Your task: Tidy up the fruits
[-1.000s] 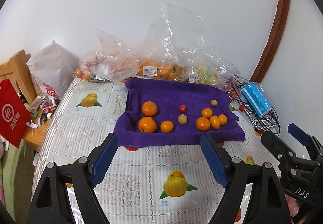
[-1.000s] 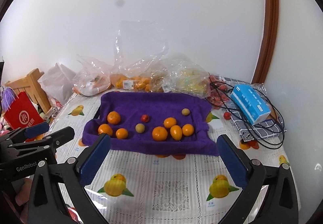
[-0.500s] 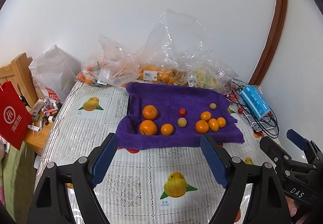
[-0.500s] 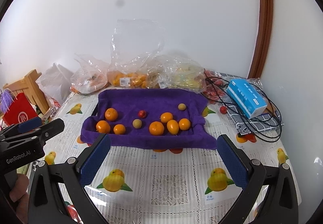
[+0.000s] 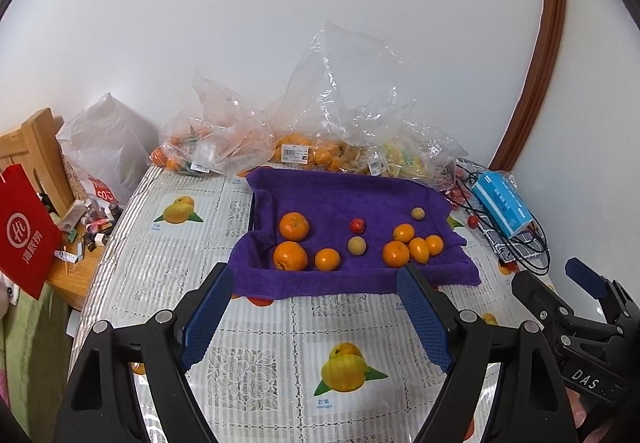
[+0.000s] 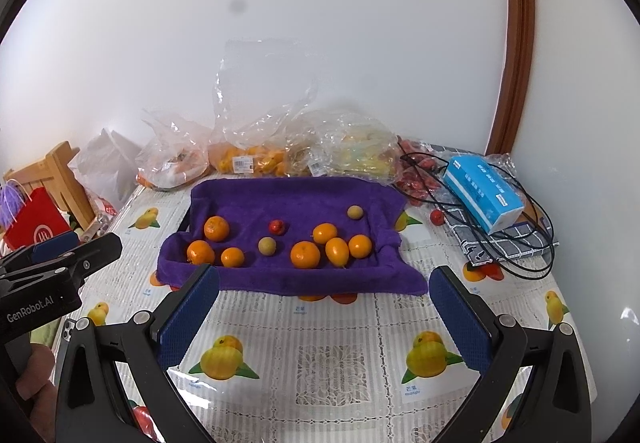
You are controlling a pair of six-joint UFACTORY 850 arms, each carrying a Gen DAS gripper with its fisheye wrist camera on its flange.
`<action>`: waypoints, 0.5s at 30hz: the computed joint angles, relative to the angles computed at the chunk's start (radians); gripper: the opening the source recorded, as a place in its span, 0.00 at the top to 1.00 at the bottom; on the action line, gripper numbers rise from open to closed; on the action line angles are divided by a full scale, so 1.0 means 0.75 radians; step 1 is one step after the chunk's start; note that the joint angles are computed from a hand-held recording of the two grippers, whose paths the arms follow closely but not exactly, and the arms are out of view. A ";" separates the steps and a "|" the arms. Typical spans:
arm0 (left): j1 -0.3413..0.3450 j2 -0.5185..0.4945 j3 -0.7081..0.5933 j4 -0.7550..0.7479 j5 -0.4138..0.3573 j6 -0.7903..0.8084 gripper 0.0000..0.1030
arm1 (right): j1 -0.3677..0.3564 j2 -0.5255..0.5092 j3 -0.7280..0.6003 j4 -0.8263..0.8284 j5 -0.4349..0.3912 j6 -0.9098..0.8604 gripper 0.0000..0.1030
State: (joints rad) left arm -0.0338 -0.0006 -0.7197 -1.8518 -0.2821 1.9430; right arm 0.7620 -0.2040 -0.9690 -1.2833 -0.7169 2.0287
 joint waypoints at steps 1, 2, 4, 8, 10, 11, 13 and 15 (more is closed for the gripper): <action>-0.003 0.001 0.000 -0.008 0.004 0.006 0.20 | 0.000 0.000 0.000 -0.001 0.001 0.001 0.00; -0.003 0.002 0.001 -0.007 0.002 0.006 0.20 | 0.000 0.001 0.001 -0.002 0.003 0.001 0.00; -0.002 -0.001 -0.001 0.002 0.000 -0.002 0.20 | 0.000 0.000 0.000 0.002 0.001 -0.004 0.00; 0.000 -0.002 -0.002 0.001 -0.005 0.001 0.20 | -0.001 0.001 0.000 0.005 0.000 -0.009 0.00; -0.001 -0.003 -0.002 -0.018 0.000 0.016 0.20 | -0.001 0.000 0.000 0.001 0.002 -0.006 0.00; -0.002 -0.004 -0.003 -0.018 -0.001 0.016 0.20 | -0.002 -0.001 0.000 0.003 0.003 -0.010 0.00; -0.002 -0.007 -0.004 -0.020 -0.002 0.016 0.20 | -0.001 -0.001 0.000 0.002 0.000 -0.007 0.00; -0.003 -0.008 -0.004 -0.014 0.001 0.014 0.20 | -0.006 -0.001 0.003 0.005 0.006 -0.004 0.00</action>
State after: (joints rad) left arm -0.0362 -0.0067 -0.7229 -1.8625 -0.2814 1.9531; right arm 0.7576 -0.2051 -0.9667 -1.2798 -0.7125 2.0259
